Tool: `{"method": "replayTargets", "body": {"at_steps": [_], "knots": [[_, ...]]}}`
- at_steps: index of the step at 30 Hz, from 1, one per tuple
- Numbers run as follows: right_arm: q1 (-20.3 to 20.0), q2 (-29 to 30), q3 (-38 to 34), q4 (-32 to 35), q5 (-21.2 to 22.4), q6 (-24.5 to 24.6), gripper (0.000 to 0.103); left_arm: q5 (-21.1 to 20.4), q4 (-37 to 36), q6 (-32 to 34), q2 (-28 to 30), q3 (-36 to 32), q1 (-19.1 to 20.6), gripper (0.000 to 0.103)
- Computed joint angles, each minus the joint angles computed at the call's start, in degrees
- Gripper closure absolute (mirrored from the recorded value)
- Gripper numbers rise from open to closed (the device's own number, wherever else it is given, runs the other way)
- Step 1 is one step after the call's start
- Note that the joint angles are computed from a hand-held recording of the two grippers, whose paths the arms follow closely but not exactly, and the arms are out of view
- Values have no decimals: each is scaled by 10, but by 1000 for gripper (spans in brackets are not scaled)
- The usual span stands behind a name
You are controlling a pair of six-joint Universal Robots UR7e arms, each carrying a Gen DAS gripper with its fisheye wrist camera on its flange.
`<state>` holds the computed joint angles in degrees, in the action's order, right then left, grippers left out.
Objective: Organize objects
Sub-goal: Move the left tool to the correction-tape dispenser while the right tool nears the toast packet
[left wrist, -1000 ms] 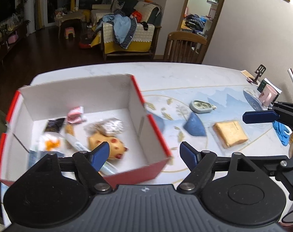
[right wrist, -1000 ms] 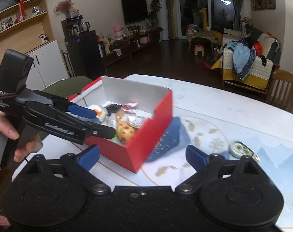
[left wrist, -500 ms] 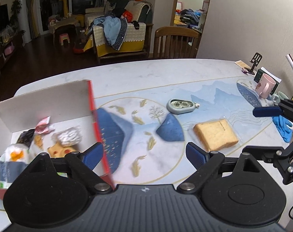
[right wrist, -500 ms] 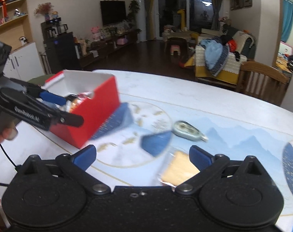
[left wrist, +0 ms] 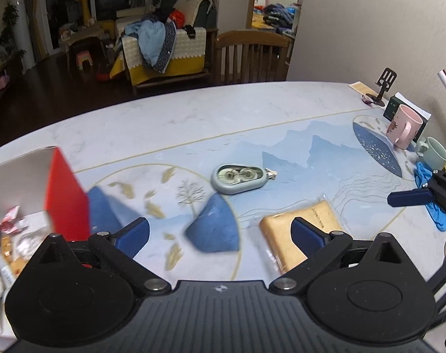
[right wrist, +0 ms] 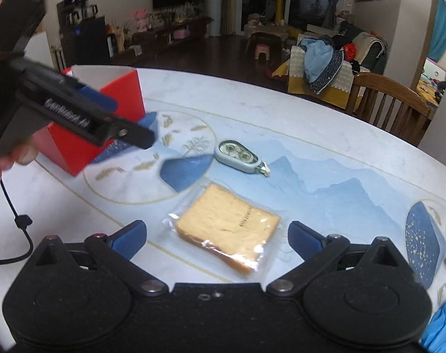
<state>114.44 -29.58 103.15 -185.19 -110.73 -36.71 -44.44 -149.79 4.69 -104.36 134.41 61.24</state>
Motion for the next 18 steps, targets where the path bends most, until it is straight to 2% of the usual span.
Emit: {"method": "replayTargets", "body": {"at_steps": [2, 5, 13, 18], "knots": [[-6, 0, -5, 13, 11, -10, 1, -6, -19, 9, 30, -10, 9, 0], [-10, 6, -12, 22, 14, -52, 1, -9, -36, 40, 72, -27, 21, 0], [-25, 37, -55, 64, 10, -135, 1, -16, -8, 46, 155, -80, 59, 0], [-37, 53, -98, 118, 18, -158, 1, -14, 4, 137, 192, -104, 71, 0]]}}
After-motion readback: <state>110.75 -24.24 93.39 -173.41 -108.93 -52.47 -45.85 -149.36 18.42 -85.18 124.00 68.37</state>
